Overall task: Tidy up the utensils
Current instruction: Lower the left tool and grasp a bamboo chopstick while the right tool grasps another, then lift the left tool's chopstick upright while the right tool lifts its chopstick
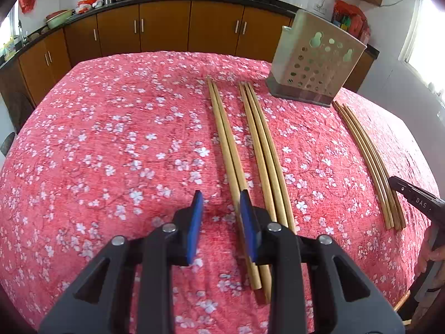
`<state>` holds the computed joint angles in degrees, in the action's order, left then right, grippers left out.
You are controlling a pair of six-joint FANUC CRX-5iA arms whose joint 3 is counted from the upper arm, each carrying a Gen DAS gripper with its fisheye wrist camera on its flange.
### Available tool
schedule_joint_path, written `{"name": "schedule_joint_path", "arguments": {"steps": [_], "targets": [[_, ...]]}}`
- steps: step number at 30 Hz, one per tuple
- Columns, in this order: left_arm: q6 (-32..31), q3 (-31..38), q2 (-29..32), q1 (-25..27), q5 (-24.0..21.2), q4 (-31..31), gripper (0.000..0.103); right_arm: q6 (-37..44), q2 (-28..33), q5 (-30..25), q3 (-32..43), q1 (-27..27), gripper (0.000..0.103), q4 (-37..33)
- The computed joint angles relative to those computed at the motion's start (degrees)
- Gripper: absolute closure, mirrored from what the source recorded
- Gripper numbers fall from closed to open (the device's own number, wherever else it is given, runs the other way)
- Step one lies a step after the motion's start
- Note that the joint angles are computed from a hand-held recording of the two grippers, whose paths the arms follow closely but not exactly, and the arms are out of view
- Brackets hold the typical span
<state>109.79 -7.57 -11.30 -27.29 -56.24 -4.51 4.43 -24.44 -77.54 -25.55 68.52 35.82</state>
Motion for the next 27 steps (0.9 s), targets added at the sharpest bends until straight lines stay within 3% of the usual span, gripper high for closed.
{"name": "schedule_joint_path", "arguments": {"steps": [4, 15, 23, 27], "targets": [[-0.75, 0.38, 0.8, -0.3, 0.0, 0.71, 0.083, -0.41, -0.64, -0.34, -0.38, 0.7, 0.094, 0.23], [0.02, 3.98, 3.76, -2.5, -2.58, -5.04, 0.094, 0.83, 0.07, 0.29, -0.07, 0.98, 0.095, 0.62], [-1.44, 5.06, 4.78, 2.89, -2.36, -5.58, 0.095, 1.87, -0.11, 2.26, -0.8, -5.43, 0.096, 1.53], [-4.72, 3.2, 3.89, 5.8, 0.38, -3.64, 0.095, 1.83, -0.42, 3.53, -1.63, -7.5, 0.096, 2.25]]}}
